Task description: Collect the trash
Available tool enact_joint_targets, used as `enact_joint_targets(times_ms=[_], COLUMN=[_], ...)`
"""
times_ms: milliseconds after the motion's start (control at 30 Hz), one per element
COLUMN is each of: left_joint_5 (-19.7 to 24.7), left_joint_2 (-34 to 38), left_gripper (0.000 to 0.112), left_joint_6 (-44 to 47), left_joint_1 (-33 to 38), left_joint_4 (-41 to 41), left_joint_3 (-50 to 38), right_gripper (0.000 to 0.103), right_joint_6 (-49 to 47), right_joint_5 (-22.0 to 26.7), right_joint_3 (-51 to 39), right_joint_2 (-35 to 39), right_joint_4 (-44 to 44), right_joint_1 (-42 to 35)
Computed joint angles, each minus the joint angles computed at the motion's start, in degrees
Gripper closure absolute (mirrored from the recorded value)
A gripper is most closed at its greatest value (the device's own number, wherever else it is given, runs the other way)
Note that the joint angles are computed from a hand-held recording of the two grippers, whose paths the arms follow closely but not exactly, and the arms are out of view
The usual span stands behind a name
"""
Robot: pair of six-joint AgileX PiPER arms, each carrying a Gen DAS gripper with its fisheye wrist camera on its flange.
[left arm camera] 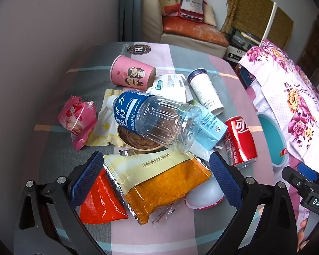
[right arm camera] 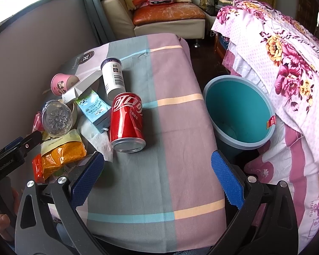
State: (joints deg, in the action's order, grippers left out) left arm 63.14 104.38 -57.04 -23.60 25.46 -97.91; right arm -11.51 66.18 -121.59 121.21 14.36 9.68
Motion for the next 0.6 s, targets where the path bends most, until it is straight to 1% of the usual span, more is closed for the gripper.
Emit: enact_joint_targets(times_ms=[333,600], left_joint_5=[-1.1,-1.8], left_joint_2=[-0.3,-1.0], left_gripper=[0.013,0.013], left_joint_6=[-0.3,0.5], left_joint_1=[0.1,1.4], left_joint_4=[-0.6,-1.3], left_joint_3=[0.6,1.4], right_gripper=[0.006,0.006], right_joint_6=[0.2,0.3], right_joint_5=[-0.6,0.6], right_joint_3=[0.8,-0.9], right_joint_2=[0.2,1.8], right_joint_4=[0.1,0.4], right_joint_1=[0.1,0.0])
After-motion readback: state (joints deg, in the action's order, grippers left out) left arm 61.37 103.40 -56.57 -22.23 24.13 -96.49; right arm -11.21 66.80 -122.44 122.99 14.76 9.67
